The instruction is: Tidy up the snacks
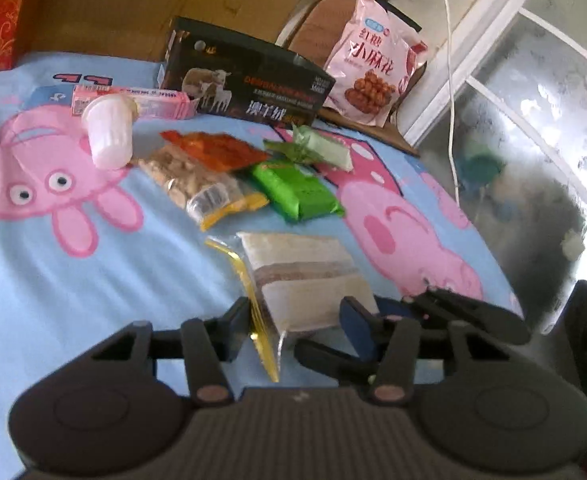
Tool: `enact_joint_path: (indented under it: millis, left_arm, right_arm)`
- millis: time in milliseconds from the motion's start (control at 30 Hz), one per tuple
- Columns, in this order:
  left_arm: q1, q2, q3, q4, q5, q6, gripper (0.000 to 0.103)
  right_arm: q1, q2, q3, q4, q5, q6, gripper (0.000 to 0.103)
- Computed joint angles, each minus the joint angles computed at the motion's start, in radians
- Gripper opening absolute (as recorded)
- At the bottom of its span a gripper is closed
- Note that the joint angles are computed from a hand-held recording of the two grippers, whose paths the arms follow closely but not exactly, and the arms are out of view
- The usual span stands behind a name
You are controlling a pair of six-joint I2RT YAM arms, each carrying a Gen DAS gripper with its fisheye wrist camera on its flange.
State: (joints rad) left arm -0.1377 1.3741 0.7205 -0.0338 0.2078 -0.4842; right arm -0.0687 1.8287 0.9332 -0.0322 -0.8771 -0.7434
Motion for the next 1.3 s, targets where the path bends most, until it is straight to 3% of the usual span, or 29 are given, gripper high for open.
enact_joint_path:
  millis: [100, 200, 400, 667, 800, 867, 933, 1000, 1033, 1100, 1167, 1233, 1300]
  left_arm:
    - [0.027, -0.028, 0.042, -0.013, 0.016, 0.034, 0.048]
    - [0.051, -0.028, 0.11, -0.006, 0.006, 0.101, 0.048]
    - [0.153, 0.234, 0.427, 0.012, 0.055, 0.142, 0.048]
    - [0.221, 0.624, 0.918, -0.115, 0.082, 0.106, 0.048]
    - [0.226, 0.767, 1.087, -0.161, 0.05, 0.092, 0.05]
    - [0.229, 0.799, 1.131, -0.186, 0.029, 0.094, 0.052]
    - [0.255, 0.746, 1.054, -0.127, 0.078, 0.077, 0.054]
    - [0.3, 0.613, 0.843, 0.031, 0.128, 0.072, 0.06]
    - [0.318, 0.561, 0.774, 0.05, 0.117, 0.082, 0.062]
    - [0.369, 0.47, 0.642, 0.064, 0.109, 0.089, 0.062]
    - [0.421, 0.43, 0.556, 0.058, 0.137, 0.047, 0.062]
    - [0.453, 0.437, 0.524, 0.031, 0.152, 0.019, 0.062]
    - [0.469, 0.465, 0.522, -0.001, 0.135, -0.015, 0.062]
  right_arm:
    - [-0.001, -0.013, 0.031, 0.008, -0.034, 0.058, 0.052]
    - [0.008, -0.014, 0.067, 0.093, -0.076, 0.17, 0.052]
    - [0.103, 0.135, 0.298, 0.298, 0.006, 0.403, 0.051]
    - [0.185, 0.497, 0.907, 0.061, 0.128, 0.507, 0.051]
    - [0.208, 0.622, 1.128, -0.071, 0.182, 0.513, 0.053]
    - [0.224, 0.649, 1.158, -0.057, 0.258, 0.515, 0.057]
    - [0.229, 0.602, 1.047, 0.08, 0.353, 0.554, 0.06]
    - [0.185, 0.538, 0.936, 0.161, 0.251, 0.653, 0.06]
    - [0.155, 0.507, 0.883, 0.173, 0.151, 0.699, 0.06]
    - [0.114, 0.478, 0.844, 0.076, -0.033, 0.692, 0.059]
    - [0.112, 0.477, 0.849, -0.097, -0.11, 0.581, 0.057]
    - [0.146, 0.48, 0.848, -0.217, -0.059, 0.444, 0.05]
    - [0.188, 0.507, 0.879, -0.274, 0.029, 0.401, 0.05]
